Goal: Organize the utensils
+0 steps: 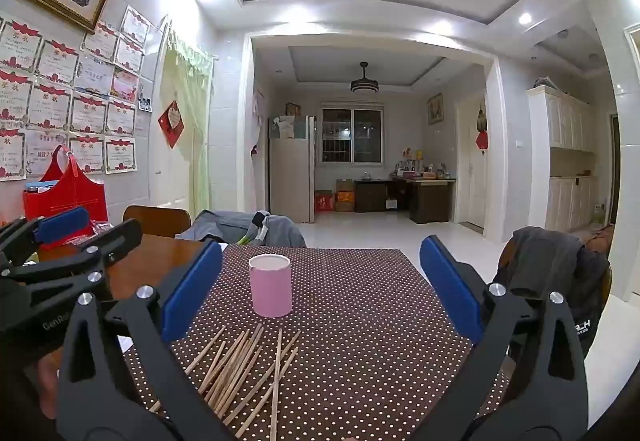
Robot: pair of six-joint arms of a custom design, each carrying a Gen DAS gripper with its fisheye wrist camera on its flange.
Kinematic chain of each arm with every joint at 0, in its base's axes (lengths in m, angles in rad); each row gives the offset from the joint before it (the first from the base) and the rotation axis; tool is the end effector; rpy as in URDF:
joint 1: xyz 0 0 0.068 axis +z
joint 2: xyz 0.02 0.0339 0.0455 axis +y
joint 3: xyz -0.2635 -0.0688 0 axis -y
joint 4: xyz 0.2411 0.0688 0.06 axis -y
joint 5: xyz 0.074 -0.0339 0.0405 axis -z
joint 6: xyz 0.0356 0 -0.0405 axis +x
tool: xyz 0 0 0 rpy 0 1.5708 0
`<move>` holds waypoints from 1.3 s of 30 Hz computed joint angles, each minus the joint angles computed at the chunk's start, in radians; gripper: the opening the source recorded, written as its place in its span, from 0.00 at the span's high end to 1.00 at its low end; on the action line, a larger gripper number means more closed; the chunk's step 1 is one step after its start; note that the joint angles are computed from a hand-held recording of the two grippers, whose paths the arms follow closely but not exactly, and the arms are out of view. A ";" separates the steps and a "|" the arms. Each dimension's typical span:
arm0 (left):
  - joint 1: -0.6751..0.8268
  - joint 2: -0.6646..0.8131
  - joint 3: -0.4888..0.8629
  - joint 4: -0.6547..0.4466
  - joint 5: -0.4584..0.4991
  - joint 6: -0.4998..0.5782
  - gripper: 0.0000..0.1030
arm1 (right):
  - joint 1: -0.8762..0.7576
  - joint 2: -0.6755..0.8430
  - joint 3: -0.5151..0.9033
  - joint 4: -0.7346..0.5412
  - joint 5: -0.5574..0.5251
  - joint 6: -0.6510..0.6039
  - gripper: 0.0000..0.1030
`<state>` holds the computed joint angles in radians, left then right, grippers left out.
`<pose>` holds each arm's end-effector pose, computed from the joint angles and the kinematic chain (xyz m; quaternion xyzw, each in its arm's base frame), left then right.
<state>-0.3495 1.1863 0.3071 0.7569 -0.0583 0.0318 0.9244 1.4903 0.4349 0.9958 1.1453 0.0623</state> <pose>0.2167 -0.0768 0.1970 0.1229 0.7388 -0.0832 0.6574 0.1815 0.1867 0.1907 0.0820 0.7110 -0.0744 0.6944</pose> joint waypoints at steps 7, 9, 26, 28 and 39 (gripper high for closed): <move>-0.001 -0.002 0.005 -0.014 -0.002 0.003 0.32 | 0.008 -0.001 -0.010 0.019 0.007 -0.006 0.06; -0.002 -0.001 0.005 -0.014 -0.005 0.002 0.32 | -0.012 -0.001 0.008 -0.034 -0.013 0.021 0.06; -0.002 -0.001 0.005 -0.014 -0.004 0.003 0.32 | -0.005 -0.019 0.003 -0.062 -0.006 0.039 0.06; -0.002 -0.001 0.005 -0.014 -0.005 0.004 0.32 | -0.004 -0.020 0.004 -0.065 -0.004 0.041 0.06; 0.000 0.000 0.005 -0.012 -0.004 0.005 0.32 | -0.016 -0.030 -0.003 -0.079 -0.017 0.056 0.06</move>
<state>-0.3497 1.1859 0.3117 0.7447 -0.0619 0.0368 0.9088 1.4604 0.4324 0.9169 1.1284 0.1186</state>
